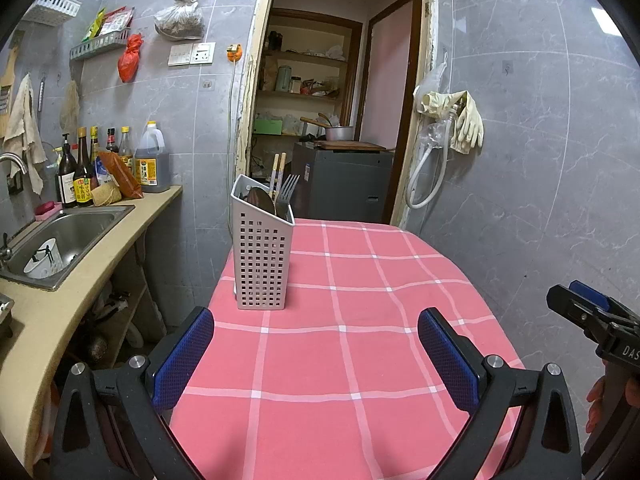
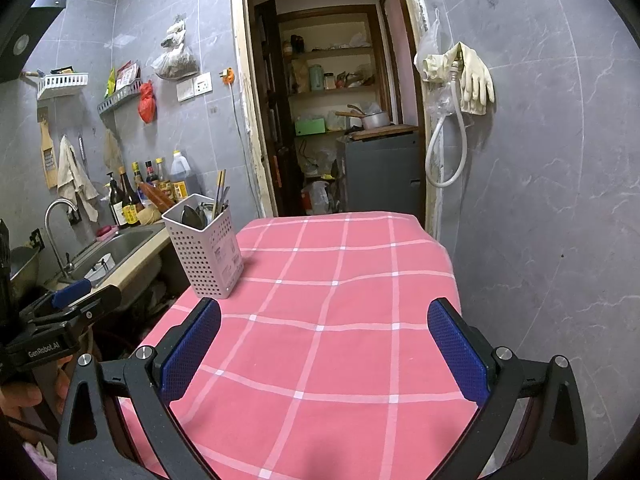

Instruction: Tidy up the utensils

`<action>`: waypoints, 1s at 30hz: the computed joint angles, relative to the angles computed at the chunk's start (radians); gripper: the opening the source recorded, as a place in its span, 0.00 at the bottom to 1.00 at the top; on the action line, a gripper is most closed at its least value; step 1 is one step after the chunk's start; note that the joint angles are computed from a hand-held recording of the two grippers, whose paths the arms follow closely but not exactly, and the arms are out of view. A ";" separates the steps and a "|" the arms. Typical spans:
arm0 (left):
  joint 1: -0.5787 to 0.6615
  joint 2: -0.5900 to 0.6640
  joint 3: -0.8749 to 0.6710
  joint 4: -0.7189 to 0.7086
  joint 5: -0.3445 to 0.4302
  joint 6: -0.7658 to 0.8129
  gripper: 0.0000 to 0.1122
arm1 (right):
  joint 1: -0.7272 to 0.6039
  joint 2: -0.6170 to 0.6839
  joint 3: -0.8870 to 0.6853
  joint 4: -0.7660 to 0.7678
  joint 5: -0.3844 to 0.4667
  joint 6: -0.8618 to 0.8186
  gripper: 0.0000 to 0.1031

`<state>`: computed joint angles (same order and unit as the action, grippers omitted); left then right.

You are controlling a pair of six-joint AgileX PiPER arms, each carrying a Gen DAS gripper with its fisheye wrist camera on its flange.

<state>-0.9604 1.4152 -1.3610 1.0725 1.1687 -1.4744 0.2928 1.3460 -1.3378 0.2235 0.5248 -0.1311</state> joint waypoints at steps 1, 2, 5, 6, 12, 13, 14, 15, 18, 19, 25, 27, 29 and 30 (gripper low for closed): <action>0.002 -0.001 0.001 0.000 -0.003 0.002 0.91 | -0.003 0.004 -0.010 0.000 0.006 0.000 0.98; 0.004 0.001 0.002 0.000 -0.004 0.002 0.92 | 0.000 0.002 -0.003 -0.002 0.002 0.001 0.98; 0.005 0.004 0.001 -0.002 -0.006 0.002 0.91 | 0.003 0.000 -0.003 -0.011 0.002 0.012 0.98; 0.005 0.005 0.001 -0.002 -0.007 0.003 0.91 | 0.004 0.001 -0.003 -0.013 0.002 0.014 0.98; 0.004 0.008 -0.002 -0.002 -0.005 0.001 0.91 | 0.001 0.004 -0.009 -0.007 0.008 0.009 0.98; 0.005 0.009 -0.003 -0.002 -0.006 0.000 0.91 | -0.001 0.006 -0.017 -0.007 0.014 0.008 0.98; 0.004 0.009 -0.003 -0.002 -0.005 0.000 0.91 | 0.002 0.007 -0.010 -0.009 0.006 0.010 0.98; 0.004 0.007 -0.003 -0.002 -0.005 0.002 0.91 | 0.006 0.004 -0.001 -0.013 0.000 0.016 0.98; 0.005 0.007 -0.002 -0.001 -0.006 0.002 0.91 | 0.002 0.007 -0.008 -0.007 0.005 0.010 0.98; 0.005 0.006 -0.002 -0.002 -0.006 0.004 0.91 | -0.001 0.009 -0.013 -0.002 0.009 0.004 0.98; 0.007 0.006 -0.003 -0.004 -0.007 0.005 0.91 | 0.002 0.009 -0.009 -0.005 0.005 0.007 0.98; 0.009 0.003 0.002 -0.005 -0.009 0.007 0.91 | 0.002 0.009 -0.008 -0.003 0.005 0.006 0.98; 0.011 0.001 0.003 -0.006 -0.011 0.008 0.91 | -0.001 0.011 -0.014 -0.001 0.010 0.004 0.98; 0.012 0.003 0.003 -0.007 -0.011 0.008 0.91 | 0.005 0.007 -0.005 -0.009 0.005 0.012 0.98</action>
